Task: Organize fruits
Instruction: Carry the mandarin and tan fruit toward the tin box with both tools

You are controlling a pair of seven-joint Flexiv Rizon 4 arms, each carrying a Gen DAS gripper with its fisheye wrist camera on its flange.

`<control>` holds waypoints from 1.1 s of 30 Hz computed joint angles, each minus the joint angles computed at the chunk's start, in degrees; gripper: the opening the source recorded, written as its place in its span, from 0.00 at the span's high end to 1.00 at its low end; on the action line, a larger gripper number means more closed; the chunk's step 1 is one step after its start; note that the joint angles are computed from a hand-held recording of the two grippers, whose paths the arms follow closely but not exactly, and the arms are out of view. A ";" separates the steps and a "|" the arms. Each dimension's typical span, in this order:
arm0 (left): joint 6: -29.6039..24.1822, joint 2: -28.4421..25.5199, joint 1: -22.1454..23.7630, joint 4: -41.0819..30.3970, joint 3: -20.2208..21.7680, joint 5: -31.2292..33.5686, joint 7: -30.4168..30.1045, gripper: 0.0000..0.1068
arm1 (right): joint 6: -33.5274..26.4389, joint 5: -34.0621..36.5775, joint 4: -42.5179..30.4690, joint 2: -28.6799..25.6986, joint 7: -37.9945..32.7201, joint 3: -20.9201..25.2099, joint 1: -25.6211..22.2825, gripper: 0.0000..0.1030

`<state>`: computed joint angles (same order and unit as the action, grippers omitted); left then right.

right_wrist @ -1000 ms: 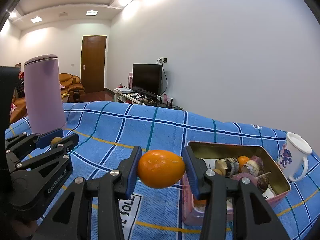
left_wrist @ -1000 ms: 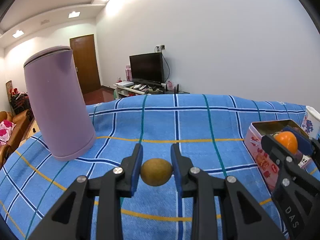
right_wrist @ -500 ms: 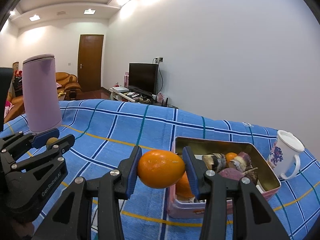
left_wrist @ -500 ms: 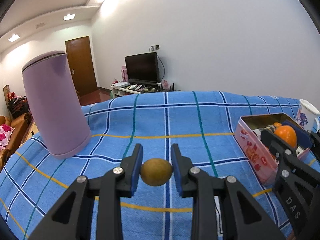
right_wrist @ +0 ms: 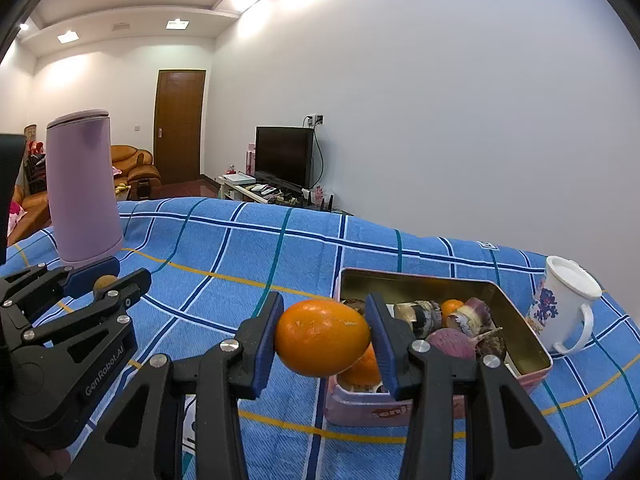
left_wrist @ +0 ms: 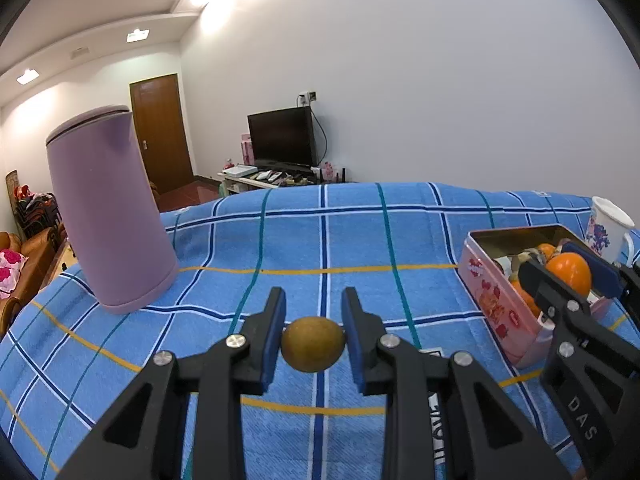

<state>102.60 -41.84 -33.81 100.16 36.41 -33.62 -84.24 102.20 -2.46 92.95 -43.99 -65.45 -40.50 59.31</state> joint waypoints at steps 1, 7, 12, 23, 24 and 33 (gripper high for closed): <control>0.03 0.06 0.05 0.03 -0.07 0.03 -0.05 0.72 | 0.03 0.04 0.03 0.01 0.00 -0.07 0.07 0.56; 0.48 0.48 0.43 0.42 -0.71 -0.07 -0.29 0.72 | 1.16 0.15 0.87 0.70 -1.15 0.79 -0.08 0.56; 1.19 0.72 0.61 0.81 -1.30 -0.66 0.18 0.72 | 1.92 1.30 1.69 1.01 -2.96 0.63 0.72 0.56; 1.80 0.69 -0.47 1.27 -1.51 -2.94 2.22 0.72 | 1.61 2.61 2.47 1.97 -4.32 1.30 0.49 0.56; 1.89 0.74 -0.60 1.35 -1.54 -3.06 2.42 0.72 | 1.56 2.73 2.57 2.00 -4.28 1.11 0.63 0.56; 1.68 1.03 -0.96 1.34 -2.27 -3.57 3.57 0.72 | 1.92 3.36 4.04 2.54 -4.75 -0.18 1.29 0.56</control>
